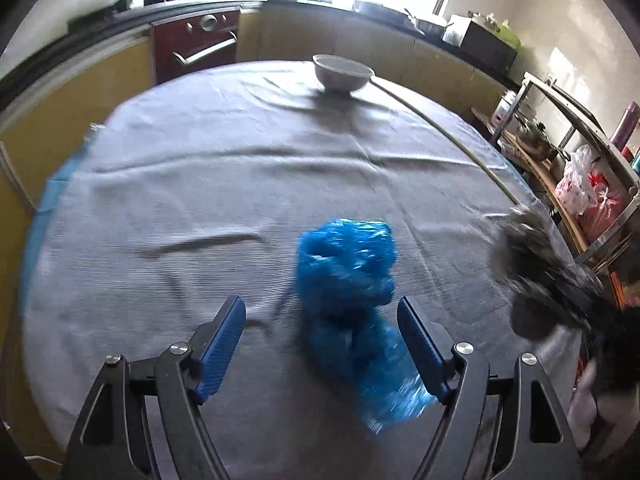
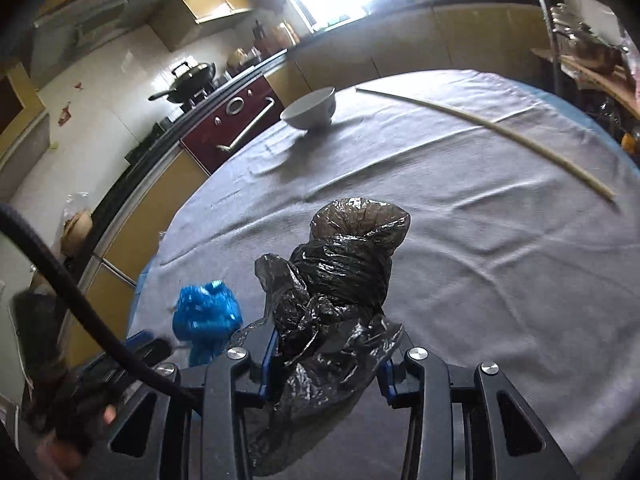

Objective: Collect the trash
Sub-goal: 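Grasp the black plastic bag with the right tool while the left tool grasps the blue bag, then carry the black bag and blue bag toward the red basket beside the shelf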

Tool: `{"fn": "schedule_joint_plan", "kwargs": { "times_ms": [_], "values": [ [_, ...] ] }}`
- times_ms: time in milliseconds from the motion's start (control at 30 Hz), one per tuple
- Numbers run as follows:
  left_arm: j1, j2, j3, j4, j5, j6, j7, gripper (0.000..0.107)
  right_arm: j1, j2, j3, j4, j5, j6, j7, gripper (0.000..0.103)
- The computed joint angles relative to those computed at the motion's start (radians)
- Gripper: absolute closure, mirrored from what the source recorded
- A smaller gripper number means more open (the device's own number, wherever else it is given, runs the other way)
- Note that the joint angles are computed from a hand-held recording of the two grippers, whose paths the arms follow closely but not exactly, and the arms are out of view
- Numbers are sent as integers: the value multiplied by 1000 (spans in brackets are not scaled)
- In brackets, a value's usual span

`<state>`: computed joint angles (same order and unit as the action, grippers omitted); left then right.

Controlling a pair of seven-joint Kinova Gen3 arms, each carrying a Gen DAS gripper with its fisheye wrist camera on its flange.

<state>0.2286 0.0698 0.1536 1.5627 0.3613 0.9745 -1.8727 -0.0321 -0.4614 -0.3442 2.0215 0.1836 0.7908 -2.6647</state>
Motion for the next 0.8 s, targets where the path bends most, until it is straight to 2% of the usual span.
{"fn": "schedule_joint_plan", "kwargs": {
  "times_ms": [100, 200, 267, 367, 567, 800],
  "values": [
    [40, 25, 17, -8, -69, -38, 81, 29, -10, -81, 4, 32, -13, 37, 13, 61],
    [41, 39, 21, -4, -42, -59, 82, 29, -3, -143, -6, 61, -40, 65, 24, 61],
    [37, 51, 24, -11, -17, -55, 73, 52, 2, -179, -10, 77, -56, 91, 37, 61],
    [55, 53, 24, -25, -53, -53, 124, 54, 18, -219, -13, 92, -79, 108, 52, 61],
    [82, -54, 36, 22, -87, -81, 149, 55, 69, -308, -37, 88, -99, 149, 77, 61],
    [132, -192, 86, 84, -230, -116, 249, 54, 116, -409, -48, 75, -152, 207, 107, 61]
  ]
}}
